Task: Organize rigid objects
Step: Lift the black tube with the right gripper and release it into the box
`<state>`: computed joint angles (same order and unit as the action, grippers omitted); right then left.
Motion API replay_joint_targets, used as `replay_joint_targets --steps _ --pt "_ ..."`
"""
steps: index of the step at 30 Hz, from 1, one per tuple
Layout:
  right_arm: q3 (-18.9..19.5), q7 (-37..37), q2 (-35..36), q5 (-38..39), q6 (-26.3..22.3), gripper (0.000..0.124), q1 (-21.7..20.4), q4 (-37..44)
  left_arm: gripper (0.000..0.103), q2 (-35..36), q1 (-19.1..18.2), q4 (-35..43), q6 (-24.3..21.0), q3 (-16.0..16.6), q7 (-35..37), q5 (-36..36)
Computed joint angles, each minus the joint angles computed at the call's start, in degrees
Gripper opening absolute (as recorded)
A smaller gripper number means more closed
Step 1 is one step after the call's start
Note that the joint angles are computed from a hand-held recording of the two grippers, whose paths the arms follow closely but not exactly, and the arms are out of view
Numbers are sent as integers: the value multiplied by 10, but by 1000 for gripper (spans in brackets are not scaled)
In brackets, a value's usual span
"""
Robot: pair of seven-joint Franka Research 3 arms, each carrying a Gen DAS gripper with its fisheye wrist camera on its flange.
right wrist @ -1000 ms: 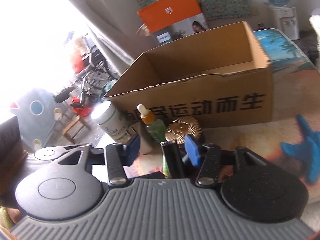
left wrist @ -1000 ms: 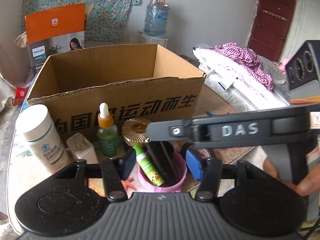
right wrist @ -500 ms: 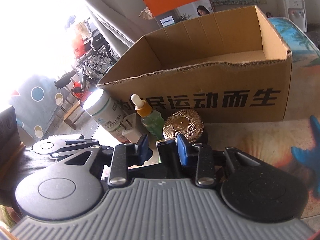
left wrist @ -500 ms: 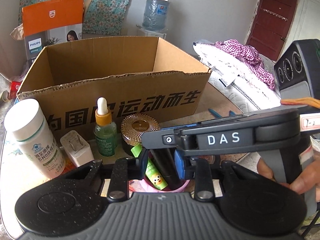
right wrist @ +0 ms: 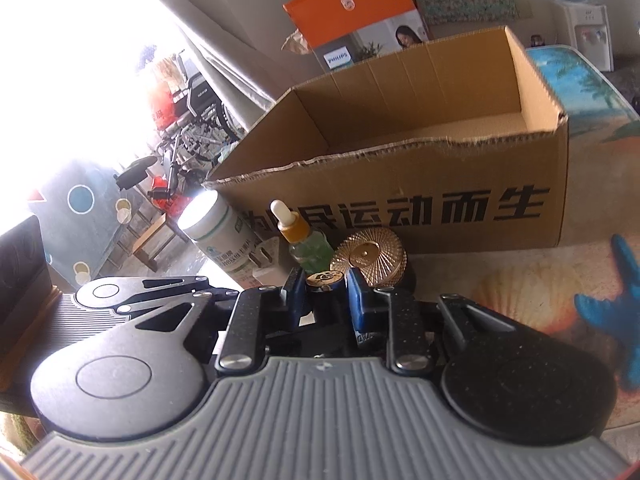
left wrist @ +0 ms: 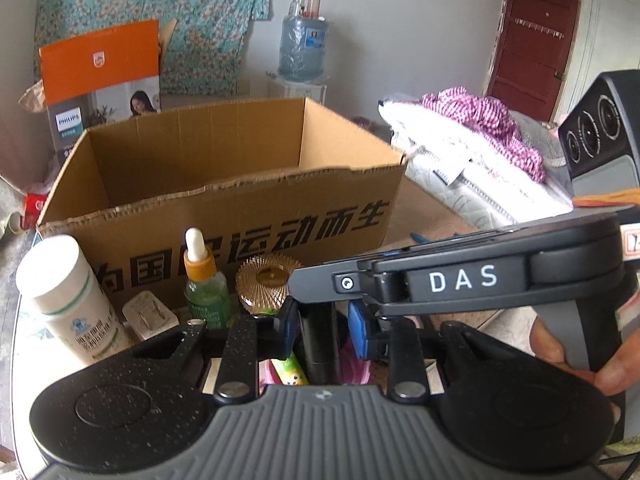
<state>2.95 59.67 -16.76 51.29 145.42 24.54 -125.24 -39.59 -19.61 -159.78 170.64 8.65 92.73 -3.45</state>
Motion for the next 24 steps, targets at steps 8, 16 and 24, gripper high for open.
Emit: replay_joint_targets --steps 8,16,24 --pt "2 11 -13 -24 4 22 3 50 29 -21 26 36 12 -19 -12 19" --pt "-6 -48 109 7 -54 22 2 264 35 48 85 160 11 -33 -46 54" --pt "39 87 362 -80 -202 22 -35 589 36 189 102 306 -87 10 -9 -6"
